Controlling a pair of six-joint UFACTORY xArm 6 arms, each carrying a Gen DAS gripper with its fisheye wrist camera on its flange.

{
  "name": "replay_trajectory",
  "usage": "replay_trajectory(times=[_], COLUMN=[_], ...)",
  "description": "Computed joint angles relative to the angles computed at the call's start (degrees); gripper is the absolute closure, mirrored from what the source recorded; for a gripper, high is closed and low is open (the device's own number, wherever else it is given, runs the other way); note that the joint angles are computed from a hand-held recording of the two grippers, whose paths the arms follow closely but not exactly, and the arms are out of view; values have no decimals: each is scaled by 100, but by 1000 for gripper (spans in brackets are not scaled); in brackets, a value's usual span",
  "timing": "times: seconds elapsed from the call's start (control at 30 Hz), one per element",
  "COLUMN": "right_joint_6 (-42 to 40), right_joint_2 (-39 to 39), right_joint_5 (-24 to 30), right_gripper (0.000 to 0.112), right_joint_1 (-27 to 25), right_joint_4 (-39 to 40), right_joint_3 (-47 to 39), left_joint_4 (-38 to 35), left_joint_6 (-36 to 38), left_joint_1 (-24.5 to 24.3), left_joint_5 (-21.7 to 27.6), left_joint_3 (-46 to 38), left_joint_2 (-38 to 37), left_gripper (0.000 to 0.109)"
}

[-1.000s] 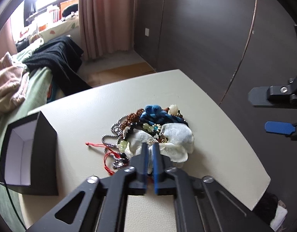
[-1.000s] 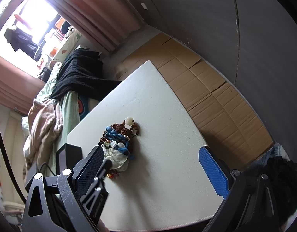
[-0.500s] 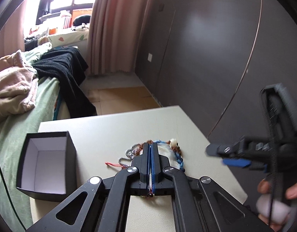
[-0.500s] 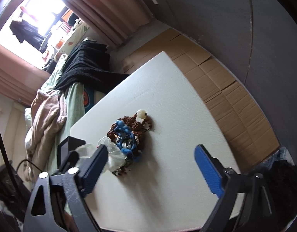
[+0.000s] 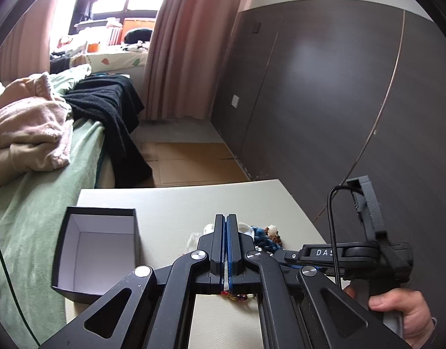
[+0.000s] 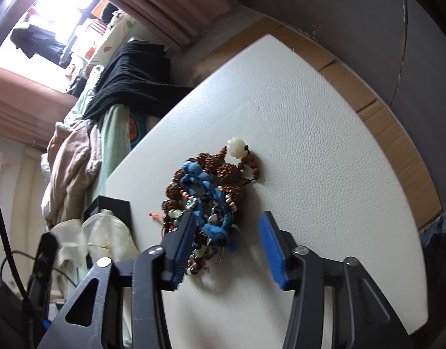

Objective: Organize jewelry

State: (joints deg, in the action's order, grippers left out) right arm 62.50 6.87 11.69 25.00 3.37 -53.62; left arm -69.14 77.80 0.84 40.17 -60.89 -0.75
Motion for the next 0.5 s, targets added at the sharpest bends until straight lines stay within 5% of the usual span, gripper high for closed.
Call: replay_trajectory(times=[0.07,0.13,0.37,0.5], right_joint_6=[-21,-10,1352,2616], right_joint_2=[77,74,-304,-415], right_joint_5=[-91,-225,-655,-944], right_gripper=[82,103,105,105], right_joint_1=[8,12,-93,-187], right_joint_4=[95,123,-1523,-3126], right_joint_3=[-12,31,322,259], left_joint_4=[39,67,-5,-96], left_joint_6=[-62,-109,-57,-24], left_joint_1=[49,106,334,493], left_joint_5=[-20,-21,12,42], left_joint_3=[0,15,27,-2], left_joint_2=[-9,-35,-119,-131], left_gripper=[109,109,109,109])
